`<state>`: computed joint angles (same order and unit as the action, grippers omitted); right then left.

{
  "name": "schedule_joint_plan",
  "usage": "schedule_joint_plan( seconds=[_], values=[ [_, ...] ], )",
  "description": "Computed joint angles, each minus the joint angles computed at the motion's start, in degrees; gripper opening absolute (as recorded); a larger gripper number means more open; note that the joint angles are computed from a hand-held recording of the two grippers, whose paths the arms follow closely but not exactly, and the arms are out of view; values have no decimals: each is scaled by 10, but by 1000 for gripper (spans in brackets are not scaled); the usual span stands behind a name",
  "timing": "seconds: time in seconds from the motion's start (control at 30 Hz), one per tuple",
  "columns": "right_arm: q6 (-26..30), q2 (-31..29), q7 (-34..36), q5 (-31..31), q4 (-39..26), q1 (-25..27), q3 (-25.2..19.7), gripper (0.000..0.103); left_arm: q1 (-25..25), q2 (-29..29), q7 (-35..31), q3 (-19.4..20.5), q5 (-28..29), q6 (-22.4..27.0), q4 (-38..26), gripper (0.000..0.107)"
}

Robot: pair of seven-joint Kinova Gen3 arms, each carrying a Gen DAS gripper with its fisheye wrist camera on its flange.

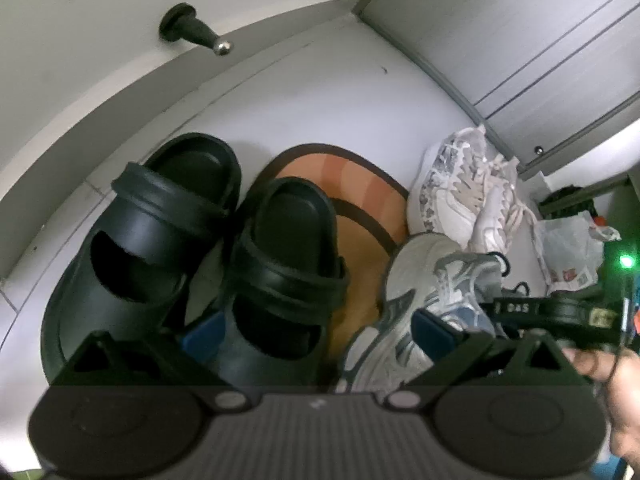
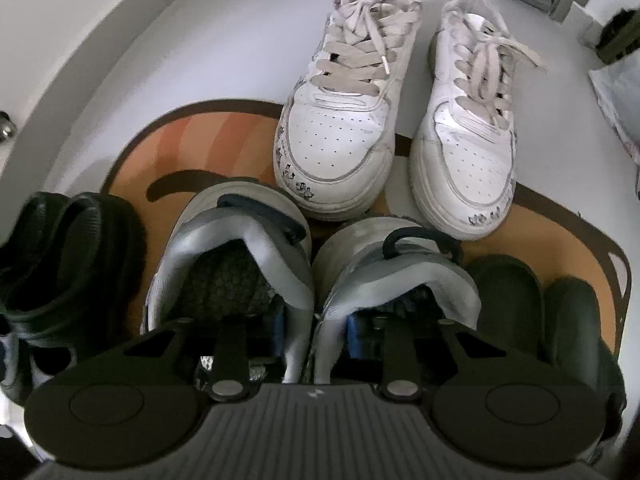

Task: Organize scattered shoes
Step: 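Close the right tool on both running shoes' heel collars, then lift the grey-and-blue running shoes with the right tool toward the wall corner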

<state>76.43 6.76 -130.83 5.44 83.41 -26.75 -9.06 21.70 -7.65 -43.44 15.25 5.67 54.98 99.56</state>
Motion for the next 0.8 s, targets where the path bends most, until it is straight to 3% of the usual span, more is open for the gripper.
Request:
schedule_joint_plan(
  seconds=[0.3,0.5,0.8],
  values=[
    [21,-20,-41,27,-15,-24,-15,27,-3,-30,-42,-21,49,-13,14,100],
    [40,-26,-54,49,-34,-43,-26,26,-21,-47,-32,-17,53,-13,18,100],
    [5,-55,-66,128,-24,-67,-50,24,-27,-44,-33,-13,57,-14,18,100]
  ],
)
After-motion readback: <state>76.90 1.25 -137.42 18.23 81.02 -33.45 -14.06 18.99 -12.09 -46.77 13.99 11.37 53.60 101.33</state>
